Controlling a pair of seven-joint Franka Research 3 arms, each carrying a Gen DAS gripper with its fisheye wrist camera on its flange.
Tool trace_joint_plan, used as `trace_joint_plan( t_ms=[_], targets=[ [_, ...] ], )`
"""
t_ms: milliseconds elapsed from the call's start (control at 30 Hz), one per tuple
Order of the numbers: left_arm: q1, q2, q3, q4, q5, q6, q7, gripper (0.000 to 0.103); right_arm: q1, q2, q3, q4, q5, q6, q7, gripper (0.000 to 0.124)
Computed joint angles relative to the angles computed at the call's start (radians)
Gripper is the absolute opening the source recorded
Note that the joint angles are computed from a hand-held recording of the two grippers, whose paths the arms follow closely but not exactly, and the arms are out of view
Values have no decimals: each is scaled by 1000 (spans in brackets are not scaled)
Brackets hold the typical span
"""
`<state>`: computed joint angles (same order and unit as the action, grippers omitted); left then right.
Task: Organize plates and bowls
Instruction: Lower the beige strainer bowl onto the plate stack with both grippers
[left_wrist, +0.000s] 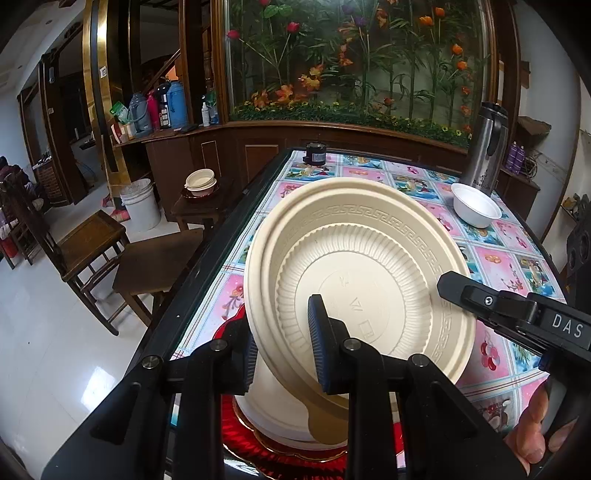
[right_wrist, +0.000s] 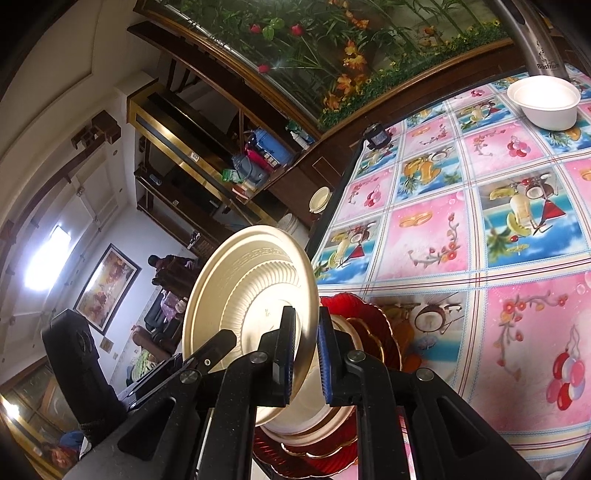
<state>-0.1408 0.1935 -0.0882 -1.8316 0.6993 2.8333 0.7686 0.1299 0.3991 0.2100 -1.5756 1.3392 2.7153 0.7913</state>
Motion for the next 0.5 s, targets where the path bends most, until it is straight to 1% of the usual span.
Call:
trace_joint_plan(
  t_ms=[300,500],
  targets=[
    [2,8,5,2,1,-9,-8,23,5,21,0,22,-45,-14,36,13],
    [8,21,5,9,-14,-30,9,23,9,40,5,39,-89,-21,72,13]
  ],
)
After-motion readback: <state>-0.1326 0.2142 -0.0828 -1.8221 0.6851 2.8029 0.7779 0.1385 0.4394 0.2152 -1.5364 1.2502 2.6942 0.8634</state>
